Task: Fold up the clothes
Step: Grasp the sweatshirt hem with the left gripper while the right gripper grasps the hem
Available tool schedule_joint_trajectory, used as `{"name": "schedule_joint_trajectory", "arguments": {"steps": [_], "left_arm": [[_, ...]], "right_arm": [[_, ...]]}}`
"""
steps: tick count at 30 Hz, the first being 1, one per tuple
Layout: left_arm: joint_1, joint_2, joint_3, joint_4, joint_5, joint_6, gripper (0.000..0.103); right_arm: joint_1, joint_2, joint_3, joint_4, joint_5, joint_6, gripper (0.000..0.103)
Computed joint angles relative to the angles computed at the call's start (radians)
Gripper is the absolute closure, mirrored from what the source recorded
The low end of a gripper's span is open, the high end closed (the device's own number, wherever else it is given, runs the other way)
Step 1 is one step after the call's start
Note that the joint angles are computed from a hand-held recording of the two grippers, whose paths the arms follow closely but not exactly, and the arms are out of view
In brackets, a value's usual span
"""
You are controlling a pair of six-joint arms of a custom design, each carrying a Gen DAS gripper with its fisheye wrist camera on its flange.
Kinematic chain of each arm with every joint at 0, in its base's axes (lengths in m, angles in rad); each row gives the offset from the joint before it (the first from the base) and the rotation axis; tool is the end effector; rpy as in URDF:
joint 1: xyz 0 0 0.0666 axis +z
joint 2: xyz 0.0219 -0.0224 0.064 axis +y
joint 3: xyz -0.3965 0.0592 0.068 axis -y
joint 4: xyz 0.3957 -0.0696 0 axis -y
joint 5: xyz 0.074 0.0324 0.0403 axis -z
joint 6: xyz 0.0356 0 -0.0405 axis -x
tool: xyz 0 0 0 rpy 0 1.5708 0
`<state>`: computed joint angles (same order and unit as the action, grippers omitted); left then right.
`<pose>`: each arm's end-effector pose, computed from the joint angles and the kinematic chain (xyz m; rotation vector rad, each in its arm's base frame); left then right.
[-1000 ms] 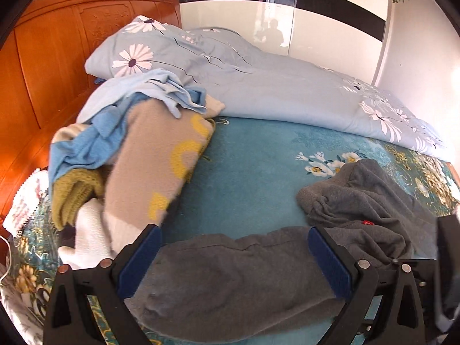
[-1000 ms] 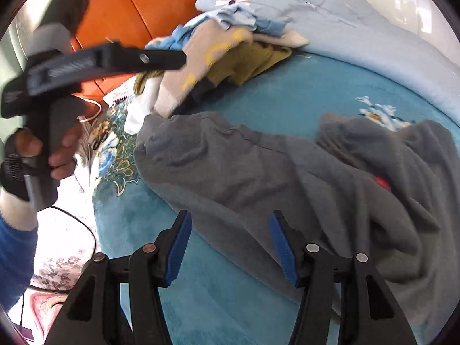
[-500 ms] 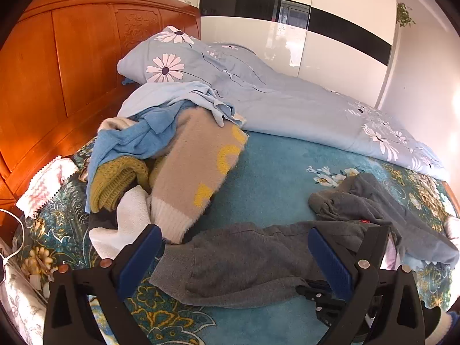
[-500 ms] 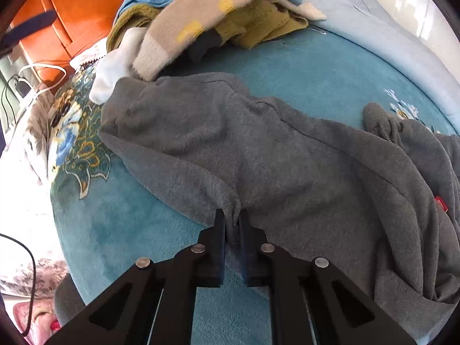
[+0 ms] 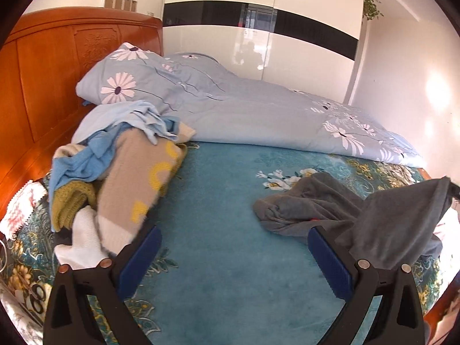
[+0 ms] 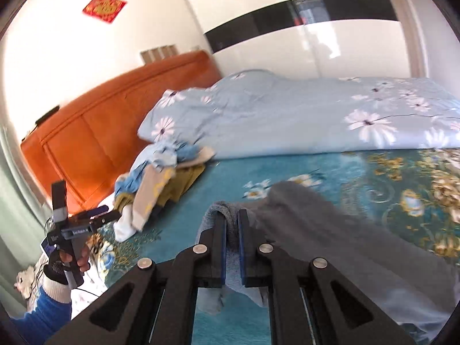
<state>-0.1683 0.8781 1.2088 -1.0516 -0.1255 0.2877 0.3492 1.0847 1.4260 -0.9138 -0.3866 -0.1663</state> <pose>0.2740 -0.0424 0.5353 -0.2012 2.2777 -0.0939 0.3333 0.1352 0.5873 -0.4285 2.1382 0.7118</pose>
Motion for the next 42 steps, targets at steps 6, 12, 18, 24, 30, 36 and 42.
{"name": "schedule_joint_trajectory", "arguments": {"steps": [6,12,18,24,30,36,42], "left_arm": [[-0.109,0.158,0.043,0.038,0.022,0.049,0.000],[-0.154,0.335,0.113,0.050,0.043,0.059,0.000],[-0.145,0.522,0.213,0.047,0.103,0.053,0.000],[-0.113,0.650,0.290,0.047,0.173,0.026,0.000],[-0.096,0.740,0.360,0.045,0.250,0.053,0.000],[-0.123,0.806,0.422,0.001,0.249,0.036,0.006],[-0.123,0.814,0.428,0.007,0.302,0.042,0.034]], "right_arm": [[-0.427,-0.098,-0.050,-0.070,-0.140,0.026,0.097],[-0.722,-0.126,-0.142,-0.179,-0.190,0.146,0.096],[-0.802,-0.081,-0.227,-0.271,-0.096,0.270,0.095],[-0.901,-0.079,-0.191,-0.343,-0.126,0.394,0.064],[-0.820,0.028,-0.078,-0.334,-0.096,0.391,0.056],[-0.565,0.353,0.100,-0.447,0.040,0.351,0.056],[-0.504,0.471,0.162,-0.497,0.085,0.319,0.058]]}}
